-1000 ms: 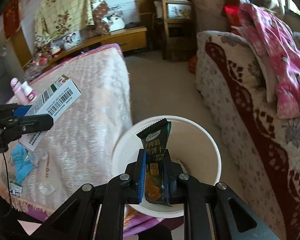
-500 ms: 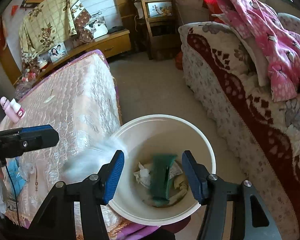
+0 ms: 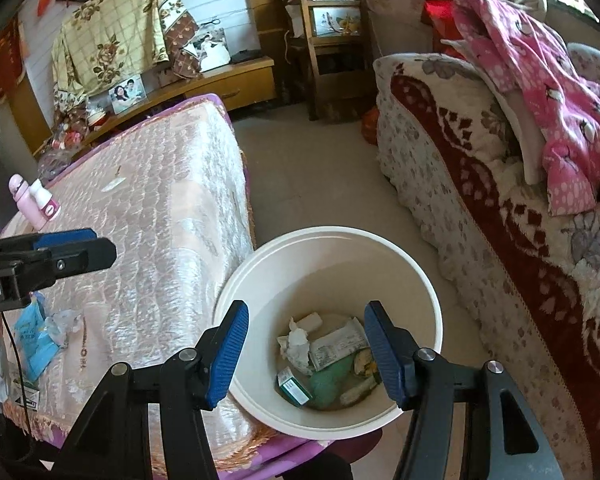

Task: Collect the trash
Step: 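Move both tools back over the remaining trash on the mattress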

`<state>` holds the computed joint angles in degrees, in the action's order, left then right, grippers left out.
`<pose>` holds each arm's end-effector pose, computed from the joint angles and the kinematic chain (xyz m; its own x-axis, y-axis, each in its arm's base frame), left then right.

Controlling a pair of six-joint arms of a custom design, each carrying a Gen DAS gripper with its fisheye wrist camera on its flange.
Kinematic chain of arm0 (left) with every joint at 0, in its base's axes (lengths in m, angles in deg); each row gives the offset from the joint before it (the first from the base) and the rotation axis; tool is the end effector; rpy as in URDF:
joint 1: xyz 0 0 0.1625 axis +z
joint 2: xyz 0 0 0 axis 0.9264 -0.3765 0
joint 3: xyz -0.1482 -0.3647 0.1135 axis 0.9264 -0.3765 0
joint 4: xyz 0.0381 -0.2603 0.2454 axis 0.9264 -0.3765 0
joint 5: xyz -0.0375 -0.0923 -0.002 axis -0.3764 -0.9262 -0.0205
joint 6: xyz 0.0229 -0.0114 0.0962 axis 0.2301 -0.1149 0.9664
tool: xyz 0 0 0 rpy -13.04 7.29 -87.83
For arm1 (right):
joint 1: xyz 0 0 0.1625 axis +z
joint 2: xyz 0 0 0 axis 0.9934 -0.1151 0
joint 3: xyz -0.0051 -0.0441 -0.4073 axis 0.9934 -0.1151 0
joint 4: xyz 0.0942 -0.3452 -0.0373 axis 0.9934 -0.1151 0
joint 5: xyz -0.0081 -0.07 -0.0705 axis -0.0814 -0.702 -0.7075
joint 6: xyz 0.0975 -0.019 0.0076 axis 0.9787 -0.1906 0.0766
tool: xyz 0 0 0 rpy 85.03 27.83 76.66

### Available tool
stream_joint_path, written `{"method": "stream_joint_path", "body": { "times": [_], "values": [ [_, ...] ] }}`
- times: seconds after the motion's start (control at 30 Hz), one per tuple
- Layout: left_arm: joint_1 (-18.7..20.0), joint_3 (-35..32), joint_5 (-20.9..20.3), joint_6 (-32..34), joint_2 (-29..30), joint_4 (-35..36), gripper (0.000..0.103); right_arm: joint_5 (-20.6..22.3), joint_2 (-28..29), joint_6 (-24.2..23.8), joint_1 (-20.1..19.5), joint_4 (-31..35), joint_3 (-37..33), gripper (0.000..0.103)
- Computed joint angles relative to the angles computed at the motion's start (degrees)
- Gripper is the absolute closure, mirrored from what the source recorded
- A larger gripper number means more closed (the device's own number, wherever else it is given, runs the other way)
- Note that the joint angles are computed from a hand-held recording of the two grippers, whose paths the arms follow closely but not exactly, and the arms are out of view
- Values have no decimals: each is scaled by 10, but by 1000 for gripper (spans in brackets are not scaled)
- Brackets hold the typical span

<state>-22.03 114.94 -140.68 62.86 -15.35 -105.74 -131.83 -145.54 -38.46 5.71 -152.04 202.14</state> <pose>-0.3350 -0.5958 0.0301 -0.7040 0.5807 -0.4089 0.6677 0.7374 -0.1022 0.0679 -0.4726 0.2509 -0.7531 0.1947 0.6285 -0.2870 0.7623 -0.5801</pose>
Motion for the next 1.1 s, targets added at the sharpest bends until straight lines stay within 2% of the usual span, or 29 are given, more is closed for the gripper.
{"method": "stream_joint_path", "body": {
  "times": [0.23, 0.6, 0.93, 1.1],
  "values": [
    [-7, 41, 47, 4, -28, -35, 41, -14, 21, -1, 32, -8, -9, 45],
    [-1, 86, 49, 7, -75, -70, 41, -30, 47, 16, 71, -10, -20, 45],
    [12, 150, 63, 12, -151, -74, 41, -38, 77, 16, 106, 7, -38, 44],
    [28, 181, 59, 3, -200, -59, 41, -37, 96, 15, 125, 16, -49, 38]
  ]
}}
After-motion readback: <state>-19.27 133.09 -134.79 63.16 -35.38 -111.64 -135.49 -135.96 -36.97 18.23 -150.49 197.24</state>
